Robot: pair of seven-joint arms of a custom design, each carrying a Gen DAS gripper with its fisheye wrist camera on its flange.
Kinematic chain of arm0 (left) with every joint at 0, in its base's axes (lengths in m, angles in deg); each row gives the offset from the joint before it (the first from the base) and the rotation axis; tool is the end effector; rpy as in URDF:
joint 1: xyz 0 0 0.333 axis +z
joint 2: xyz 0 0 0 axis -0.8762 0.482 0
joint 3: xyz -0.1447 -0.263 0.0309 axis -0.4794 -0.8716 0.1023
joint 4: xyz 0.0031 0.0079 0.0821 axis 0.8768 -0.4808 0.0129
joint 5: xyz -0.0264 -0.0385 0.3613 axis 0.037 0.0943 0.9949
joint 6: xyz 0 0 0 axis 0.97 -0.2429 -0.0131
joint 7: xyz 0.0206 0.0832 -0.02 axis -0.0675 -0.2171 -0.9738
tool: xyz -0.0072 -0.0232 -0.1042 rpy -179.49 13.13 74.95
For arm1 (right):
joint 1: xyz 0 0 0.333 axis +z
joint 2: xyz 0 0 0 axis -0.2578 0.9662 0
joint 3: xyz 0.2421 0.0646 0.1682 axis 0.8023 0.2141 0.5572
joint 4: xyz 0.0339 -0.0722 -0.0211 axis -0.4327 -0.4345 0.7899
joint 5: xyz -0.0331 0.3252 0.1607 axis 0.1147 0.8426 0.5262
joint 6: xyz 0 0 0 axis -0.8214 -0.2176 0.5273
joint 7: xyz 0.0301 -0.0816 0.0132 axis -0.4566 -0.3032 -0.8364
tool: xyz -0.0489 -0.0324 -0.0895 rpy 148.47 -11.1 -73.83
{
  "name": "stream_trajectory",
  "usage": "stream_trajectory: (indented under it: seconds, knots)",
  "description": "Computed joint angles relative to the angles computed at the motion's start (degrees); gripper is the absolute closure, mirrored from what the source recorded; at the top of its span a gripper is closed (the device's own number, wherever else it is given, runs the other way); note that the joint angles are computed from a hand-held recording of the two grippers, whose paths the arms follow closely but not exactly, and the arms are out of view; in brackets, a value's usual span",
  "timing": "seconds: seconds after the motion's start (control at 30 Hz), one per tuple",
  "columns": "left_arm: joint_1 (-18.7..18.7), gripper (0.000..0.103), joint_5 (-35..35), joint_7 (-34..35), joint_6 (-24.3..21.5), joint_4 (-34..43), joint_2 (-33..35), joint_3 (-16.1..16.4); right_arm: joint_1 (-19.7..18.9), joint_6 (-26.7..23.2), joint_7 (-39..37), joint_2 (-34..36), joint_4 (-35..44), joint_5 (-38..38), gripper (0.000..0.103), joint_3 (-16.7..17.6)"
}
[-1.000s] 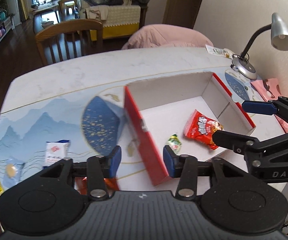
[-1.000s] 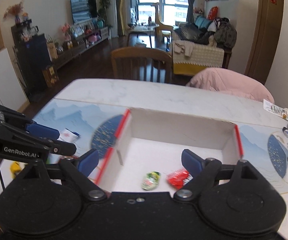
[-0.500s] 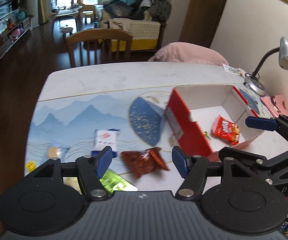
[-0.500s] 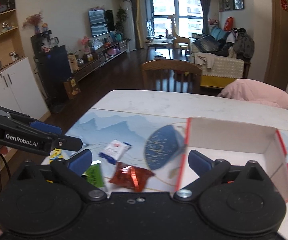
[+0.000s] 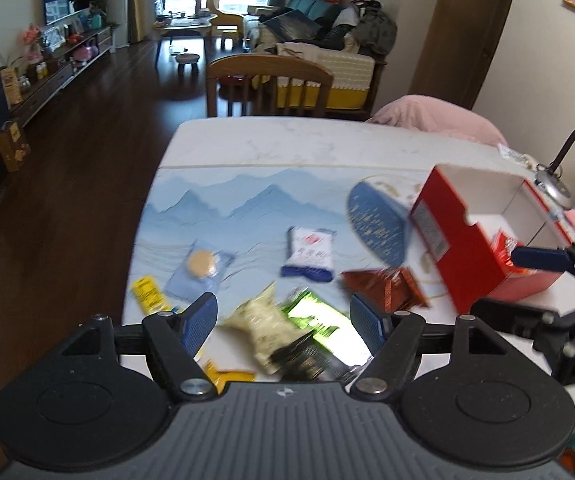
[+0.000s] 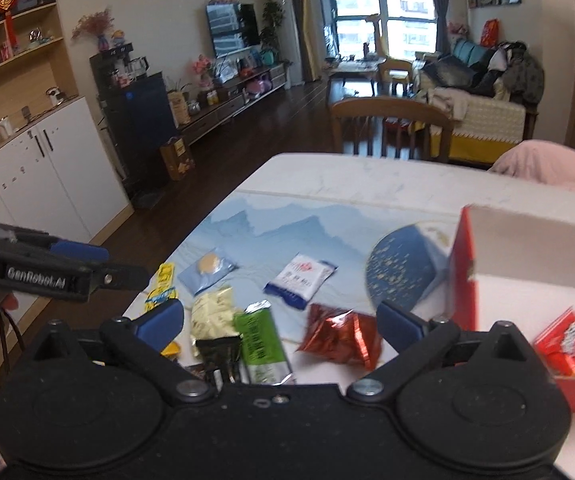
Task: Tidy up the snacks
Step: 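Move both grippers back over the snacks on the table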
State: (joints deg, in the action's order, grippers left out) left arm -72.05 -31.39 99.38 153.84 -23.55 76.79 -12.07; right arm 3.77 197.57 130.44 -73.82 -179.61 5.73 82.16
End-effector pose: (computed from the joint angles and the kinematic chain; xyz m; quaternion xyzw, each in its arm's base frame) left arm 0.5030 -0.2071 0.5973 -0.5182 0.7771 -0.3308 0.1346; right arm 0.4163 0.2591 0.6159 -0.6469 0.6206 -0.2374 0.3742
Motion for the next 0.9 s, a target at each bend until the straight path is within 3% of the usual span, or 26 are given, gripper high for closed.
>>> stream_trajectory:
  seconds: [0.4, 0.53, 0.9]
  knots:
    - [0.1, 0.030, 3.2, -0.5, 5.4, -12.5, -4.6, -0.9, 4.0, -2.1, -11.2, 7.2, 3.1, 10.3, 0.001, -2.8]
    - [-0.4, 0.030, 3.9, -1.4, 6.3, -15.3, -5.5, -1.3, 4.6, -3.6, -16.1, 10.0, 4.2, 15.6, 0.007, -3.8]
    - [-0.8, 0.030, 7.8, -9.0, 5.9, -18.6, -5.8, -3.2, 3.9, -7.2, -23.0, 17.1, 9.0, 15.6, 0.024, -2.9]
